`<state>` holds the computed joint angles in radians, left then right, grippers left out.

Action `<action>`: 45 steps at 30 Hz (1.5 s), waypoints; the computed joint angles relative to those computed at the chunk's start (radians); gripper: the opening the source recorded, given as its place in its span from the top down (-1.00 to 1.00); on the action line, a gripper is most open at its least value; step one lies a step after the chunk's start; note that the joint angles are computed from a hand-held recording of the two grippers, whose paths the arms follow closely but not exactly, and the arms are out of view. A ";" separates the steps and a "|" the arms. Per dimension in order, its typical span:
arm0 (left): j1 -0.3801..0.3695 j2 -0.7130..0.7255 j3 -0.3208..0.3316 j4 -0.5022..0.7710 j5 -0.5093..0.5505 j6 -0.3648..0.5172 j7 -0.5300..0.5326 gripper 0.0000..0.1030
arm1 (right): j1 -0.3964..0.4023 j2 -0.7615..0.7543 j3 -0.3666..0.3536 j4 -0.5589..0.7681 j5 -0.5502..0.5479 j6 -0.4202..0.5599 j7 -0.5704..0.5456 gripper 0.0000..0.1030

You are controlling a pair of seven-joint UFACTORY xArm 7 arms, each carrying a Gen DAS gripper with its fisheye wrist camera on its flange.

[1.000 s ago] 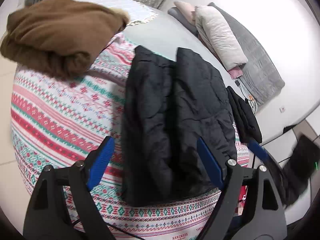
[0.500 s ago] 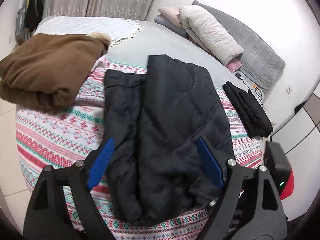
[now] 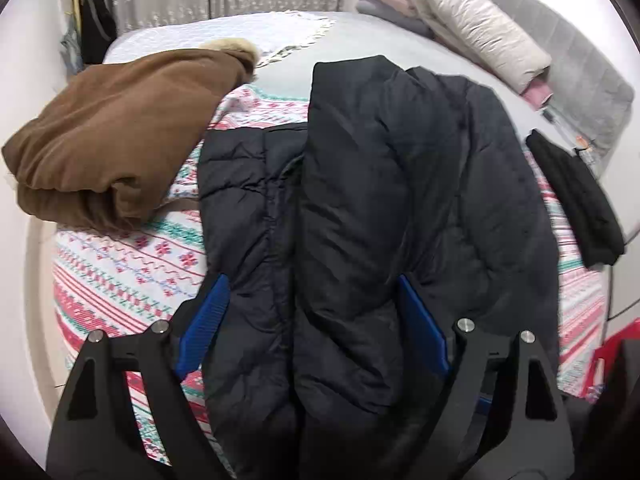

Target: Fold large clothes

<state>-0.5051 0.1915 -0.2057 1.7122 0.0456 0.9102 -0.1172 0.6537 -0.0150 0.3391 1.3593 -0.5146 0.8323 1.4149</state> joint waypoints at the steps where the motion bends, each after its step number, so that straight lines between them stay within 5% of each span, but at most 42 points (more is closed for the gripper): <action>1: -0.009 -0.004 0.005 -0.014 0.038 -0.017 -0.013 -0.68 | -0.004 -0.010 -0.005 -0.011 0.018 -0.014 -0.008 -0.29; 5: -0.028 -0.008 0.009 -0.050 0.128 -0.058 -0.036 -0.72 | -0.032 -0.041 -0.019 -0.037 0.101 -0.059 -0.101 -0.29; 10: 0.006 0.004 0.006 -0.051 0.039 -0.042 -0.003 -0.80 | -0.075 -0.124 -0.027 -0.073 0.223 -0.096 -0.178 -0.28; 18: 0.019 0.024 0.007 -0.038 -0.009 -0.027 0.016 -0.85 | -0.252 -0.328 -0.059 -0.178 0.225 -0.042 -0.174 -0.28; 24: 0.013 0.034 0.012 -0.020 0.004 -0.023 0.009 -0.85 | -0.331 -0.209 -0.127 -0.083 0.358 -0.060 -0.348 -0.29; 29: 0.016 0.018 0.015 -0.054 0.004 -0.054 -0.024 -0.86 | -0.366 -0.010 -0.161 0.113 0.368 0.157 -0.427 -0.30; 32: 0.023 0.019 0.011 -0.064 -0.008 -0.066 -0.012 -0.86 | -0.371 0.046 -0.188 0.101 0.418 0.164 -0.471 -0.54; 37: 0.047 0.045 0.002 -0.049 -0.092 -0.048 0.026 -0.86 | -0.380 0.042 -0.207 0.007 0.432 0.079 -0.483 -0.68; 45: 0.023 0.027 0.016 -0.083 -0.019 -0.093 0.007 -0.86 | -0.339 0.107 -0.206 0.144 0.354 0.193 -0.432 -0.68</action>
<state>-0.4817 0.2180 -0.1902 1.6289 0.0269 0.8171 -0.1104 0.3145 0.0921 0.1330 1.5031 -0.1607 1.0257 0.9826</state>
